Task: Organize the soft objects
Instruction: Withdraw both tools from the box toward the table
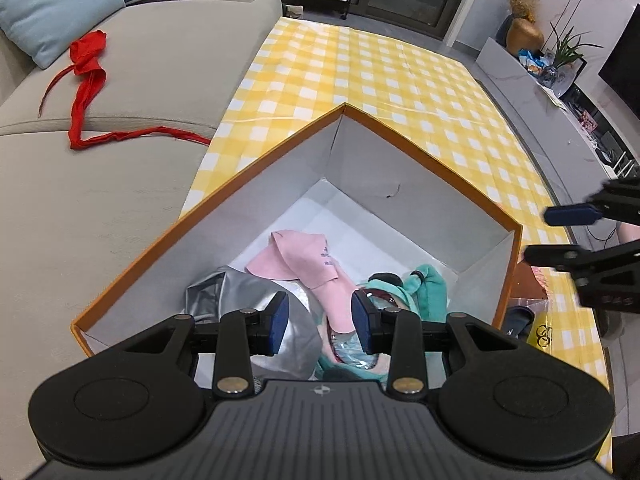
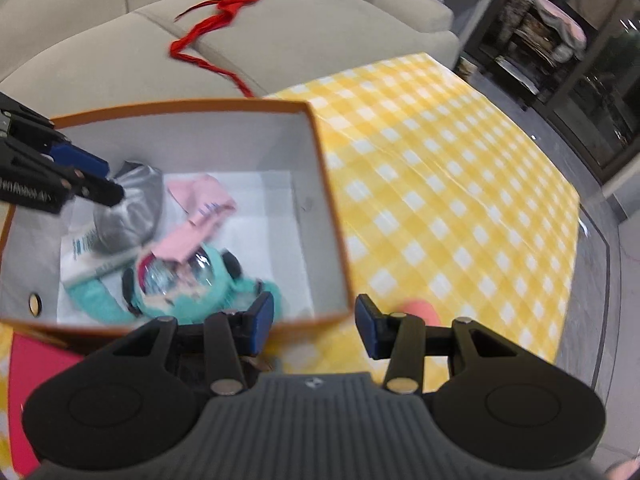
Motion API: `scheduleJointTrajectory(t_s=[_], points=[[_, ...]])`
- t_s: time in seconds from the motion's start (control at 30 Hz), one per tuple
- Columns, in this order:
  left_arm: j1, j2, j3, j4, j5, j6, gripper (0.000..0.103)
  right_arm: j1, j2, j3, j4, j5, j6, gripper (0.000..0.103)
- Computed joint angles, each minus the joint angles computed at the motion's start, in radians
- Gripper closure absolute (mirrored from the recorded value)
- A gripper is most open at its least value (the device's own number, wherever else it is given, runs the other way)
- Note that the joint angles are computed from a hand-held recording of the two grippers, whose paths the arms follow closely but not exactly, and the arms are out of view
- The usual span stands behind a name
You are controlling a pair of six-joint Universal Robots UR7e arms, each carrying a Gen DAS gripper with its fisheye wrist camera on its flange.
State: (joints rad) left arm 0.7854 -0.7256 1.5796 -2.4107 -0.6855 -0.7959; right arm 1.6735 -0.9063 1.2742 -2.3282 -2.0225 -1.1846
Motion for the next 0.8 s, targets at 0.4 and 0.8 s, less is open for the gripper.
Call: scheduleJointTrajectory(t_s=[0.4,0.8], points=[[-0.074,0.064,-0.05,0.049,0.059,-0.004,0.062,-0.142,-0.137,0.098,-0.06,0.047,-0.046,0.058],[-0.114,0.274,-0.331,0.188,-0.026,0.289,0.057,-0.276,-0.225,0.166,-0.042,0.168,0.018,0.058]])
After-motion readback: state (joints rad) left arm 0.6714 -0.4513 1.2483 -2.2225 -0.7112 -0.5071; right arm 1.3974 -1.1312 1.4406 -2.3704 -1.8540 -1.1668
